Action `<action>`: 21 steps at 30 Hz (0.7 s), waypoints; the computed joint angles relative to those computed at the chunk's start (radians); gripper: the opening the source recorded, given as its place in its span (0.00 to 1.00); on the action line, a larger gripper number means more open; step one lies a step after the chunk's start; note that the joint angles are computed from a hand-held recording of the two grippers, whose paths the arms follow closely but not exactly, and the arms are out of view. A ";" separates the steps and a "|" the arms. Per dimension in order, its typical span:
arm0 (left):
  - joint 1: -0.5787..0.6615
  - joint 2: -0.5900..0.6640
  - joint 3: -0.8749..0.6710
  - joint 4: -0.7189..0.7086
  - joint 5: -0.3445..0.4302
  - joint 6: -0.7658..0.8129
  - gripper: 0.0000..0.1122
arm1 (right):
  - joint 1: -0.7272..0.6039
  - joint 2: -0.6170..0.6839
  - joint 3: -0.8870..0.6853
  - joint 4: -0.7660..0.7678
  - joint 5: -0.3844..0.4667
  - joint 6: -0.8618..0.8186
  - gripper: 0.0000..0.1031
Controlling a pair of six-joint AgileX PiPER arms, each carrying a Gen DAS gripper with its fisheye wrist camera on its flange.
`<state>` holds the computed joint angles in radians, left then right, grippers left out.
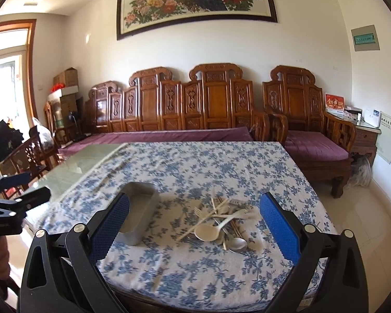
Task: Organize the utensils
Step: 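Grasp a wooden chopstick with the left tool while the right tool grasps a white plastic spoon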
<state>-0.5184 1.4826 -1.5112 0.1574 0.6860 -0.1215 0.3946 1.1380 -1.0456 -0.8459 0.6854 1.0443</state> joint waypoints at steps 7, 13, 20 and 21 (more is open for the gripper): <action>0.005 0.104 -0.083 -0.074 0.022 0.088 0.86 | -0.209 0.081 0.019 0.152 -0.165 -0.174 0.91; 0.007 0.225 -0.187 -0.148 0.053 0.172 0.86 | -0.365 0.179 -0.001 0.393 -0.264 -0.441 0.75; -0.008 0.366 -0.305 -0.188 0.084 0.229 0.86 | -0.466 0.312 -0.046 0.619 -0.301 -0.683 0.63; -0.010 0.393 -0.328 -0.198 0.091 0.237 0.86 | -0.475 0.330 -0.051 0.644 -0.304 -0.707 0.63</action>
<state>-0.5283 1.8757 -1.8388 -0.0410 0.7773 0.1160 -0.0802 1.4681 -1.0966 -0.2022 0.3817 0.3376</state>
